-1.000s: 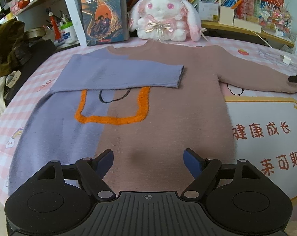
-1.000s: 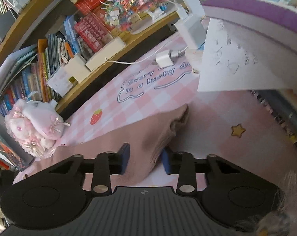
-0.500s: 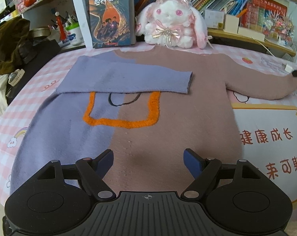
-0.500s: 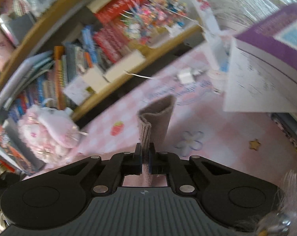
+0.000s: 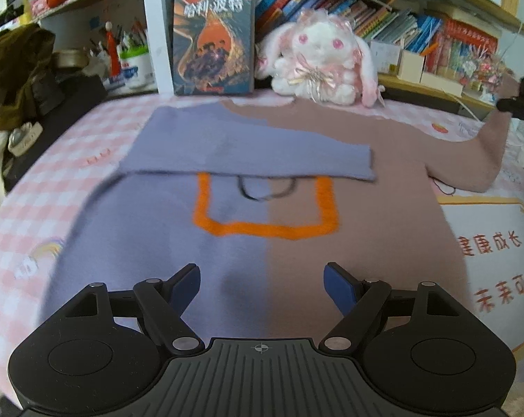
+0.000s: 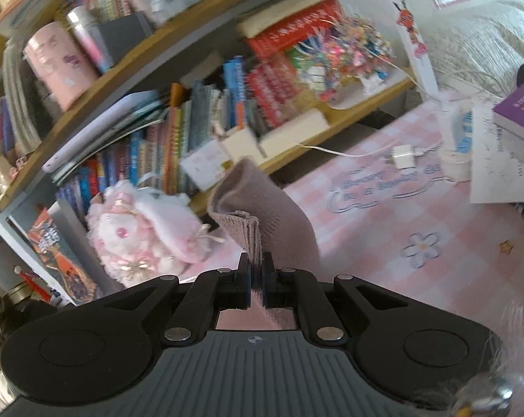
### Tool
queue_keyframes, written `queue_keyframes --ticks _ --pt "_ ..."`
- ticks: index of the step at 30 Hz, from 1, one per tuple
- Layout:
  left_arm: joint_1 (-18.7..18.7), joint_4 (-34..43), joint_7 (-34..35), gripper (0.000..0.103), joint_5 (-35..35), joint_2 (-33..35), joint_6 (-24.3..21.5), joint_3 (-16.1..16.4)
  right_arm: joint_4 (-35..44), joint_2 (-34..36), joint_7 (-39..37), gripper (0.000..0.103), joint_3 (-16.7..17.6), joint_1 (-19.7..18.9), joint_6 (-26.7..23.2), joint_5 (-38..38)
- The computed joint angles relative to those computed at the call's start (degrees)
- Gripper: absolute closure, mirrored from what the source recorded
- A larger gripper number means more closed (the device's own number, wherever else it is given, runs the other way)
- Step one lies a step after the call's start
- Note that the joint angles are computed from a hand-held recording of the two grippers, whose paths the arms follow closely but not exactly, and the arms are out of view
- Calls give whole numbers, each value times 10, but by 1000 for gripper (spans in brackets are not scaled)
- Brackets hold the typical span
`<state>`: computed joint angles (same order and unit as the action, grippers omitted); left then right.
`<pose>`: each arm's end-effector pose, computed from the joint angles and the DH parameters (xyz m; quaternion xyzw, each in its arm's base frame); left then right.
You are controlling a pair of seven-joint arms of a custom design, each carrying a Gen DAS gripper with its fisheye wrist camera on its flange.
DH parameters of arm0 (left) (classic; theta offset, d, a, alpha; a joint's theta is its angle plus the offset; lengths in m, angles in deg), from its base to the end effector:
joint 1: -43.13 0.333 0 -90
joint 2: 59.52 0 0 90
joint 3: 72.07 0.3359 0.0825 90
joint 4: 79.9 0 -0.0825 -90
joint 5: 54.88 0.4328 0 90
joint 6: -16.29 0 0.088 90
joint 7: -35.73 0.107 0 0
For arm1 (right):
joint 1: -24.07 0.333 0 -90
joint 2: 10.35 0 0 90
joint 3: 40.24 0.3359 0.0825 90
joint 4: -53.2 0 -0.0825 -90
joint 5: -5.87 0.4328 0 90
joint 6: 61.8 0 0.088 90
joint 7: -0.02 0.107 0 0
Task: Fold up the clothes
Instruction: 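Lift the mauve sleeve with the right gripper and lay it across the body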
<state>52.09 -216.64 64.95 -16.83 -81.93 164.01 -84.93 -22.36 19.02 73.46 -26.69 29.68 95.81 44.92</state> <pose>0.5071 -0.0530 0.5215 -0.7977 0.4655 -0.1871 0.3345 0.7876 0.1940 0.5551 -0.6156 0.6022 -0.0733 0.5030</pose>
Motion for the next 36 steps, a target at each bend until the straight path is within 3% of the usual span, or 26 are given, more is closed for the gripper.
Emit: queue_keyframes --ticks 8,13,17,24,30,33,35,36 --pt "24 -98 150 20 -56 -83 132 86 -61 -49 41 98 3 75 70 -48" --pt "29 -136 245 20 -102 -116 169 129 -61 -50 80 98 5 124 101 -97" --pt "32 -156 302 20 -136 -136 187 154 -47 -38 115 98 6 159 95 -143" --pt "58 -174 372 20 -175 -156 206 162 -13 -8 135 98 13 201 51 -194" --pt "72 -179 415 20 -220 -159 204 159 2 12 164 98 -3 233 13 -233" --pt "80 -180 433 20 -241 -158 206 151 19 24 167 91 0 233 -28 -237" --pt "82 -180 446 20 -256 -156 208 147 24 27 143 70 18 219 -58 -218" --pt "82 -180 453 20 -264 -154 210 146 26 27 131 64 25 214 -73 -208"
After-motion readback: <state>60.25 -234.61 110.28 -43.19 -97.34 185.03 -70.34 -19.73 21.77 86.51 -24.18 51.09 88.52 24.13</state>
